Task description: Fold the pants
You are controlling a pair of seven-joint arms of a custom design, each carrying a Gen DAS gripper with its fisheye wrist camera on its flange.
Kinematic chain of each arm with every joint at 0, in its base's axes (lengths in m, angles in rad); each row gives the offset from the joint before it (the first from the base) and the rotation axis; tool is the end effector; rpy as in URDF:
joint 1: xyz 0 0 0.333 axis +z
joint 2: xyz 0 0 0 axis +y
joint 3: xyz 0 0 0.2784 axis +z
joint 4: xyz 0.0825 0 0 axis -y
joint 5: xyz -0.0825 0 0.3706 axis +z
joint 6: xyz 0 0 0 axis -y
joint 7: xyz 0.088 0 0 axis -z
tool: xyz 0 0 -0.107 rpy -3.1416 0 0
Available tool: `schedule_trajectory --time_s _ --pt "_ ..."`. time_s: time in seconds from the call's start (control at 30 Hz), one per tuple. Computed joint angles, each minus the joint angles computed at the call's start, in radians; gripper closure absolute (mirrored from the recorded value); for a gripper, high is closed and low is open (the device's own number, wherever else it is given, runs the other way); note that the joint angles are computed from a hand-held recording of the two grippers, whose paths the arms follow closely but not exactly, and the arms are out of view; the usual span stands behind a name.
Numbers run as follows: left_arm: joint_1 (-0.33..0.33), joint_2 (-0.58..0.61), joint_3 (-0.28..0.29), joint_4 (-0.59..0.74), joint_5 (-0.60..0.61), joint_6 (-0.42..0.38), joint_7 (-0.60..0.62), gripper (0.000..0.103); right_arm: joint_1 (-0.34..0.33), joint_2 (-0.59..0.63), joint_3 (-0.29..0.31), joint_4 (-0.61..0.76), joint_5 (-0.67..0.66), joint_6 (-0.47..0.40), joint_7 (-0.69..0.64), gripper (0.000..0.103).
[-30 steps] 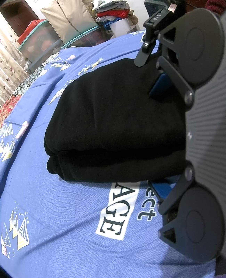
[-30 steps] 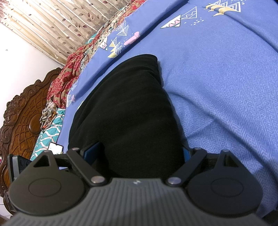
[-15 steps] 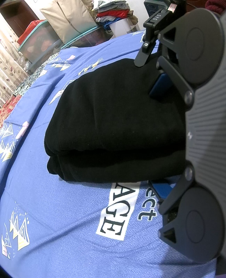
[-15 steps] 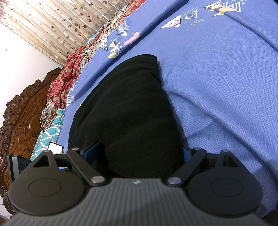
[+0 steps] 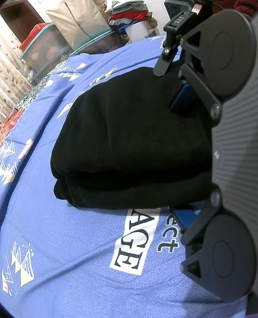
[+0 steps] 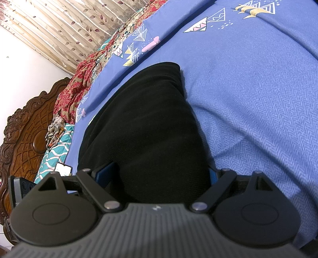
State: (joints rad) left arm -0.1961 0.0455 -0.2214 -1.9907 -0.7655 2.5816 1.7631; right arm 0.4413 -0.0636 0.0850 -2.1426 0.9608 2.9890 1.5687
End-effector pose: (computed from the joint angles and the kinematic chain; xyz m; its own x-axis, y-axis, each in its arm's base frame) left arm 0.5464 -0.2274 0.4650 -0.1824 -0.8100 0.5574 -0.9053 -0.0828 -0.4167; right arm 0.5064 0.2280 0.4854 -0.0538 -0.7001 -0.7120 -0.7590 0.4920 -0.4264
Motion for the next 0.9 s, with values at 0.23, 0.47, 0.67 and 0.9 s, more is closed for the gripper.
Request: schedule_trajectory --time_s 0.23,0.47,0.67,0.9 --pt "-0.001 0.0 0.0 0.0 0.002 0.0 -0.001 0.0 0.0 -0.002 0.0 -0.002 -0.001 0.001 0.001 0.012" --pt "0.001 0.003 0.001 0.003 0.001 -0.002 0.003 0.0 0.001 0.0 0.001 0.0 -0.014 0.002 0.015 0.012" --pt "0.001 0.002 0.0 0.003 0.002 -0.001 0.002 0.0 0.001 -0.001 0.0 0.0 -0.018 0.001 0.019 0.012" --pt "0.002 0.003 0.001 0.004 0.002 -0.002 0.001 0.0 0.001 -0.002 -0.001 -0.001 -0.018 -0.001 0.019 0.012"
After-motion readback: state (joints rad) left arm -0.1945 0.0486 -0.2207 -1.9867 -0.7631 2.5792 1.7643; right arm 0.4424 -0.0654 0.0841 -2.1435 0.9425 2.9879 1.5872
